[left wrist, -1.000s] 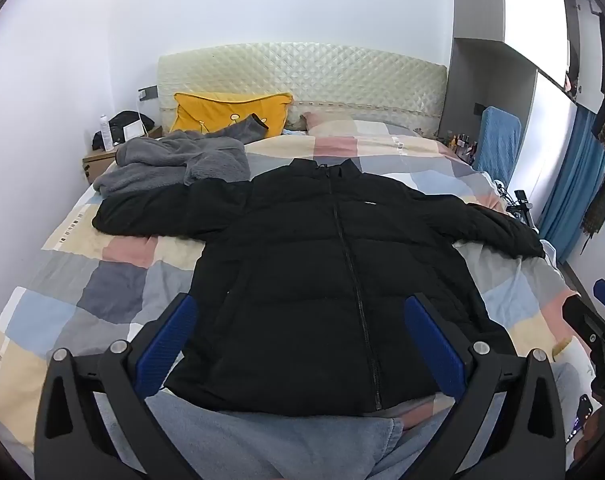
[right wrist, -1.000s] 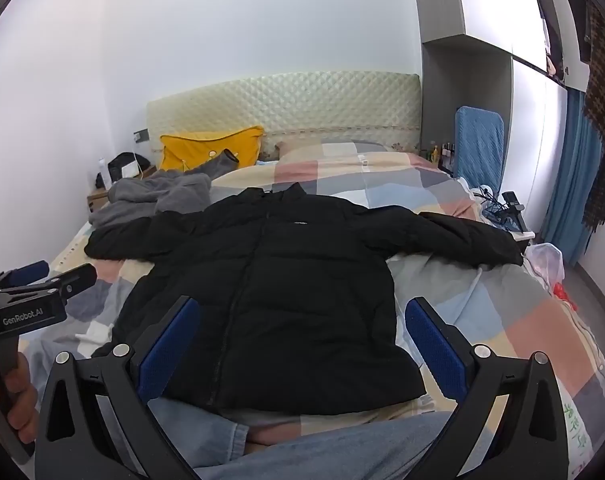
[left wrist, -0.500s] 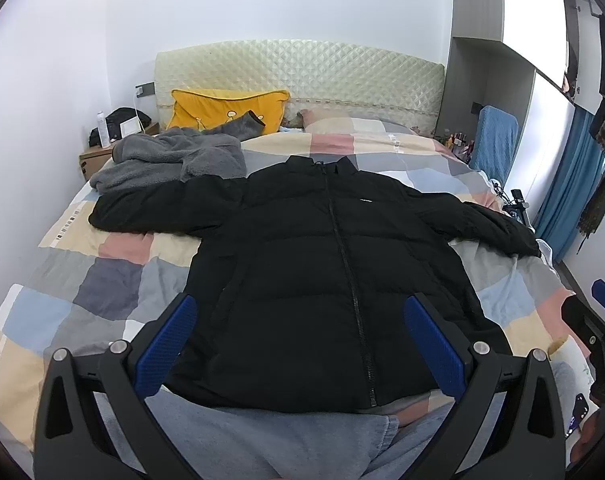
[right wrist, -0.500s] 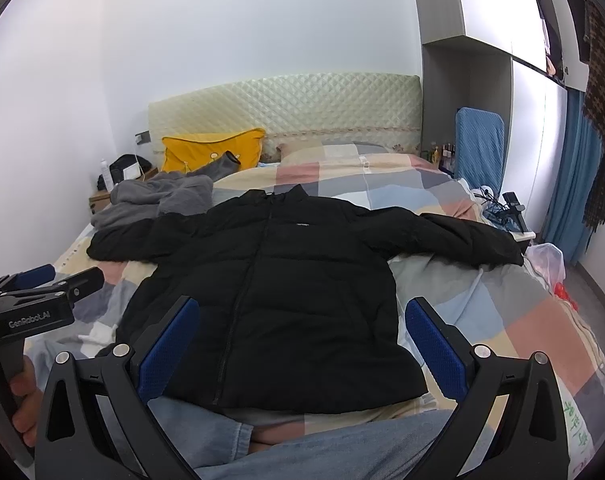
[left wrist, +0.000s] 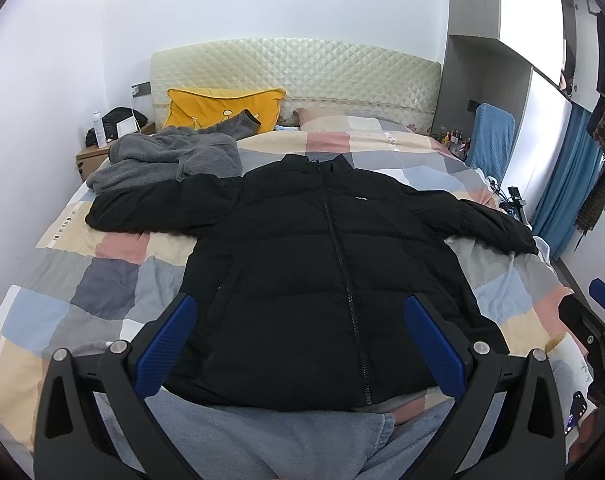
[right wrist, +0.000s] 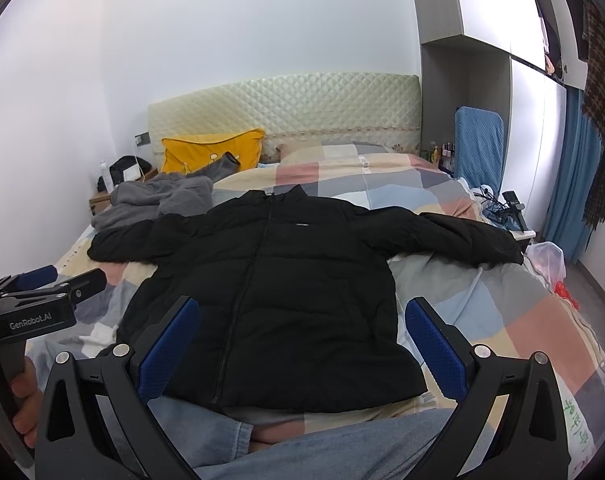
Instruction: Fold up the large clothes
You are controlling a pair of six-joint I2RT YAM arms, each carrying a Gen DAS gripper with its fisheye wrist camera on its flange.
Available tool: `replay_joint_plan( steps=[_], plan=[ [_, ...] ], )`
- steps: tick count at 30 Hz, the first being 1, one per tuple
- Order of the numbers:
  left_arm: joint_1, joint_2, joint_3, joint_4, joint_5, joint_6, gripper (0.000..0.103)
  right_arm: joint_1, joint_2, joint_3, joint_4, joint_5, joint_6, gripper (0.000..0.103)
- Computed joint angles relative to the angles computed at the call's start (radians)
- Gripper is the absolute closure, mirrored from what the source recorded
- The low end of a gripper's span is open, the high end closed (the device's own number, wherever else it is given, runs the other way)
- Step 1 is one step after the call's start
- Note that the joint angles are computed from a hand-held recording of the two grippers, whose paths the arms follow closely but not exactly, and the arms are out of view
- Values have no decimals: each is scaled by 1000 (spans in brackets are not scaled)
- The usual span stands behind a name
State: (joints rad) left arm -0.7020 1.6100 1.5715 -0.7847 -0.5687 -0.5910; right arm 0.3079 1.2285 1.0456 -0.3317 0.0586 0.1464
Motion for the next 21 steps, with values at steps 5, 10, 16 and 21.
replay_joint_plan(
  steps=[5,10,16,21],
  plan=[
    [-1,6,16,-11,4,2,0,0,-2,0,-1,2,2,0],
    [-1,8,22,-24,4,2,0,3,-1,0,-1,5,7,0],
    [-2,9,29,-25,21,-7,0,7,0,4,-4,8,10,0],
    [-3,28,55,-44,16,-11,0,10,1,4,-4,10,15,0]
  ],
)
